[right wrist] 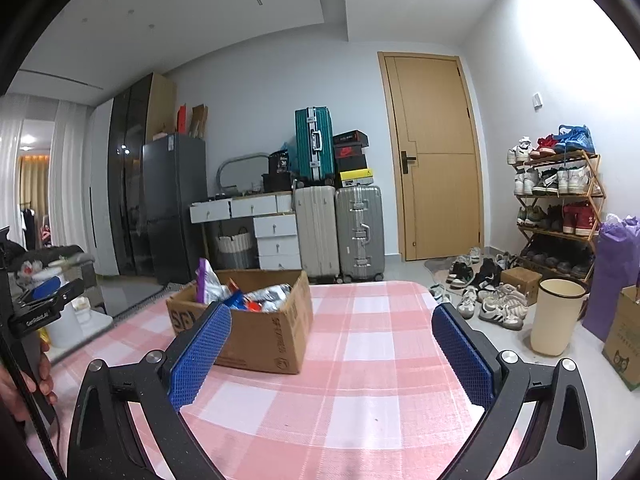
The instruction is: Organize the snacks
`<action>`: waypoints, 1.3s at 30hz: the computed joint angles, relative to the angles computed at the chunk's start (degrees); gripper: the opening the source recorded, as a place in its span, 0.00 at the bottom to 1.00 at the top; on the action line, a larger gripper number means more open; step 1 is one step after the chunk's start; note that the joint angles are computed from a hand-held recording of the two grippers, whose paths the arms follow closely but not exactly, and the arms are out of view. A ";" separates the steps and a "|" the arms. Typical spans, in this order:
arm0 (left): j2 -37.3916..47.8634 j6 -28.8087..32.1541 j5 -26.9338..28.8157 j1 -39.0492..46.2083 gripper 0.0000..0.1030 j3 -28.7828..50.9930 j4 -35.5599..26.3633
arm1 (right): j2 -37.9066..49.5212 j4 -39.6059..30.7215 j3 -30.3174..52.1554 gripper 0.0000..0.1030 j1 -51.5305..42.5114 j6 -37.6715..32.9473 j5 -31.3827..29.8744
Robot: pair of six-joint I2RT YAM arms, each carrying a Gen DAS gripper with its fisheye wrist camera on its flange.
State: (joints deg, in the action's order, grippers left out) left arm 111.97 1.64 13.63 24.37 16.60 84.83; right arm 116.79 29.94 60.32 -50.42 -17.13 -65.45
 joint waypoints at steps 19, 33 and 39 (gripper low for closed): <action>5.34 1.30 -9.67 -6.19 1.00 10.42 -12.73 | 4.93 -4.18 2.69 0.99 4.55 -5.76 7.31; 6.51 1.06 -9.73 -6.24 1.00 11.08 -12.11 | 5.32 -5.58 2.66 0.99 5.89 -8.18 8.80; 6.48 0.77 -9.78 -6.29 1.00 11.00 -12.07 | 5.62 -5.65 2.87 0.99 5.77 -8.53 8.77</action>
State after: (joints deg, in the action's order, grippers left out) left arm 118.45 2.41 3.86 18.08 27.60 72.77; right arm 122.41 24.29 63.19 -44.65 -25.67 -56.69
